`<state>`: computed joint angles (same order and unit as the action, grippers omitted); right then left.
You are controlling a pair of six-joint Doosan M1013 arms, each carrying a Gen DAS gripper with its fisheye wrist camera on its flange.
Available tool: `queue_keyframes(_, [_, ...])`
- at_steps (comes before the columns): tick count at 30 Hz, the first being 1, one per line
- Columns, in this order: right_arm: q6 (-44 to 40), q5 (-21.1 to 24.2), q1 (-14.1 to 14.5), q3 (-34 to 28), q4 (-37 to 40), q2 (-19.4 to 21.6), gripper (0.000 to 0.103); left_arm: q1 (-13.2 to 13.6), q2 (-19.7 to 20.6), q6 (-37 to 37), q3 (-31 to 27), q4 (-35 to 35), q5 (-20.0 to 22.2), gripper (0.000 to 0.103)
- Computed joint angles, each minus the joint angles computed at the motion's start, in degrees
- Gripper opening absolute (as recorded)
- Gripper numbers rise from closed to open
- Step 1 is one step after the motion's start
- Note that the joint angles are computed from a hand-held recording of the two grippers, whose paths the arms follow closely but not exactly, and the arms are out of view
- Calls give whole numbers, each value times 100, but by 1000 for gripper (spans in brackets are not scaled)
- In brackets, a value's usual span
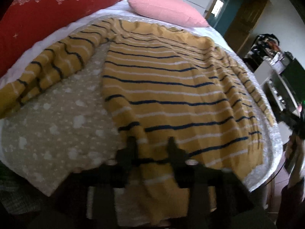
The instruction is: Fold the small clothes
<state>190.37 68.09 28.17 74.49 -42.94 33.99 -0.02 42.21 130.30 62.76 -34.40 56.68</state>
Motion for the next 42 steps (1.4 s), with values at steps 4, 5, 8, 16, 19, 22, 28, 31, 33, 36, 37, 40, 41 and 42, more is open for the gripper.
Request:
queue_keyframes(4, [-349, -2318, 163, 546, 279, -255, 52, -101, -157, 40, 292, 253, -424, 24])
queue_keyframes(5, [-594, -2648, 210, 525, 422, -210, 52, -130, -172, -70, 308, 429, -534, 11])
queue_keyframes(8, [-1376, -2842, 284, 178, 909, 89, 52, -58, -86, -321, 64, 407, -209, 8])
queue_keyframes(16, [-1637, -3112, 309, 73, 1514, 86, 9, 142, -294, -452, 85, 521, -346, 6])
queue_keyframes(19, [-1403, -3239, 428, 327, 1501, -51, 9, 203, -351, -570, 167, 671, -403, 1])
queue_keyframes(22, [-611, -3316, 482, 658, 806, -218, 9, 350, -409, -277, 249, 286, -474, 1])
queue_keyframes(28, [1942, -2537, 402, 1324, -599, -587, 46, 410, -561, -2, 433, -73, -1030, 43])
queue_keyframes(31, [2473, -2045, 263, 1405, -540, -578, 49, 369, -496, 33, 344, -133, -857, 43])
queue_keyframes(33, [3173, -2372, 137, 1630, -858, -652, 51, 315, -434, -15, 264, -72, -686, 43])
queue_keyframes(36, [3748, -2581, -51, 1683, -1310, -660, 61, 224, -402, -35, 229, 43, -563, 43])
queue_keyframes(37, [3782, -2604, -93, 1665, -1332, -650, 61, 200, -414, -13, 248, 62, -569, 43])
queue_keyframes(40, [3770, -2886, -318, 1605, -1255, -593, 20, 124, -476, 48, 315, 136, -657, 43])
queue_keyframes(41, [3697, -3053, -381, 1656, -1205, -619, 11, 112, -493, 53, 331, 157, -680, 43])
queue_keyframes(42, [3726, -3220, -462, 1704, -1237, -656, 11, 103, -511, 73, 344, 158, -705, 43])
